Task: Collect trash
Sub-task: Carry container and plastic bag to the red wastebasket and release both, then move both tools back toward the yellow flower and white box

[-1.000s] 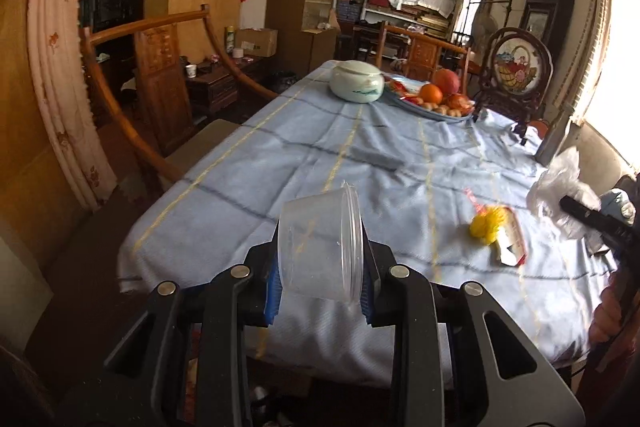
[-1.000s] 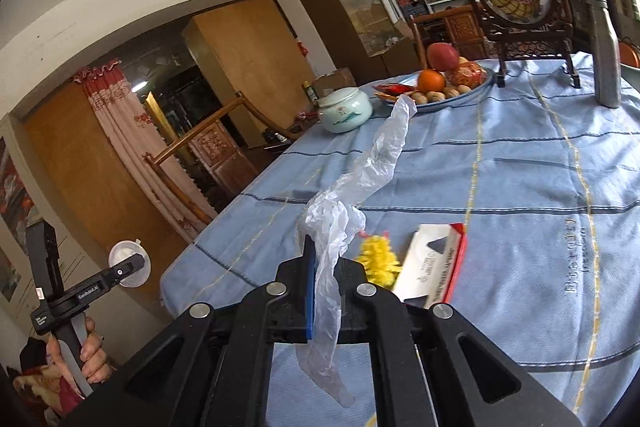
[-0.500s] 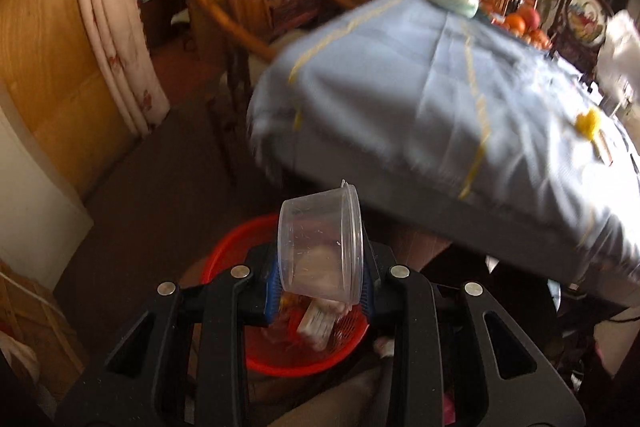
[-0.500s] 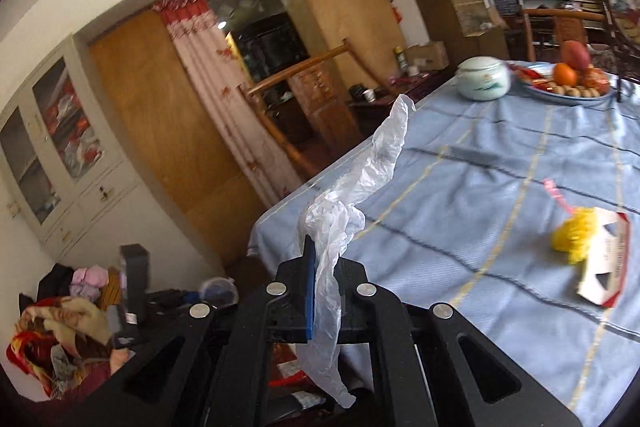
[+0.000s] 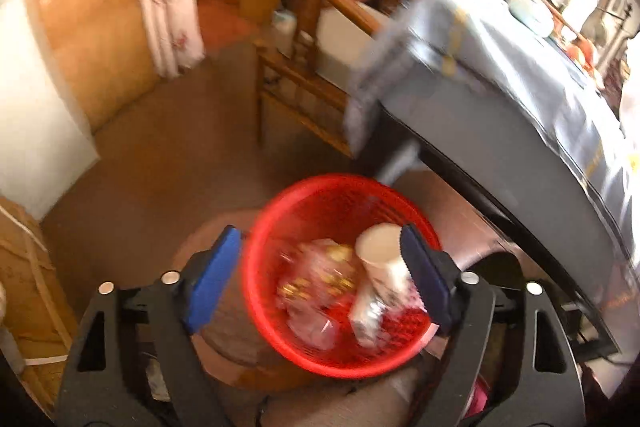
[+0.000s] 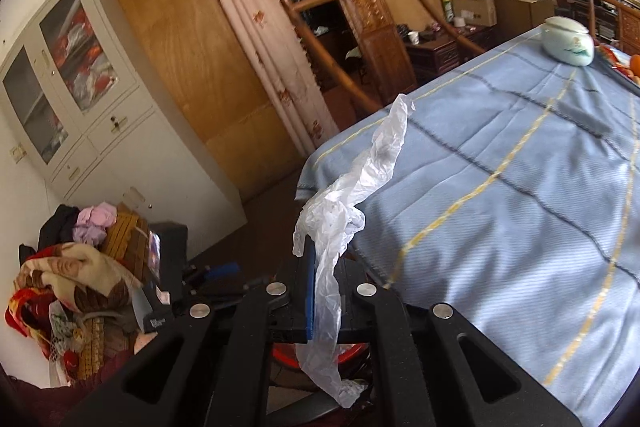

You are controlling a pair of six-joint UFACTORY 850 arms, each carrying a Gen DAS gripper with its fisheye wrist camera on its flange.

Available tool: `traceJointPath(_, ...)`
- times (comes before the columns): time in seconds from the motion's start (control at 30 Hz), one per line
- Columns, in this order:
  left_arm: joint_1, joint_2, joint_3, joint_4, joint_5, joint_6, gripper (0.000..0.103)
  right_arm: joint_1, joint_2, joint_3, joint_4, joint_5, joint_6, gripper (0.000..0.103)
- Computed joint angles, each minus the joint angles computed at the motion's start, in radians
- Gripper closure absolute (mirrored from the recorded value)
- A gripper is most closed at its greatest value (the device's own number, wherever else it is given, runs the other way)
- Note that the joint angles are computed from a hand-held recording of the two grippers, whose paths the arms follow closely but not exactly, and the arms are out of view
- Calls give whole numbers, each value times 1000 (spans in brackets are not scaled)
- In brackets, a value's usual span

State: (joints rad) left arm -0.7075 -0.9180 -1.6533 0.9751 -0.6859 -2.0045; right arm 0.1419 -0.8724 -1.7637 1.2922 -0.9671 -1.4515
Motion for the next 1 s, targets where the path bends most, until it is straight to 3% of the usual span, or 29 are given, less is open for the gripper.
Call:
traceJointPath(0.07, -4, 13, 14, 18, -46, -34, 18, 22, -11, -12, -36, -5, 13, 97)
traceJointPath(0.4, 10, 97, 142, 102, -101, -181, 15, 143, -95, -91, -210, -14, 119, 97)
traceJointPath(0.5, 8, 86, 131, 87, -127, -169, 14, 172, -136, -137, -273, -18, 173, 93)
traceJointPath(0.53, 11, 85, 136, 86, -124, -171, 14, 181, -157, -162, -303, -25, 203, 86)
traceJointPath(0.57, 13, 86, 141, 85, -119, -173, 14, 185, -175, -185, -327, -34, 228, 71)
traceJointPath(0.63, 17, 93, 157, 91, -100, -190, 14, 192, -185, -190, -344, -23, 247, 62)
traceJointPath(1.0, 13, 99, 156, 105, -104, -194, 14, 147, -121, -97, -245, 18, 175, 62)
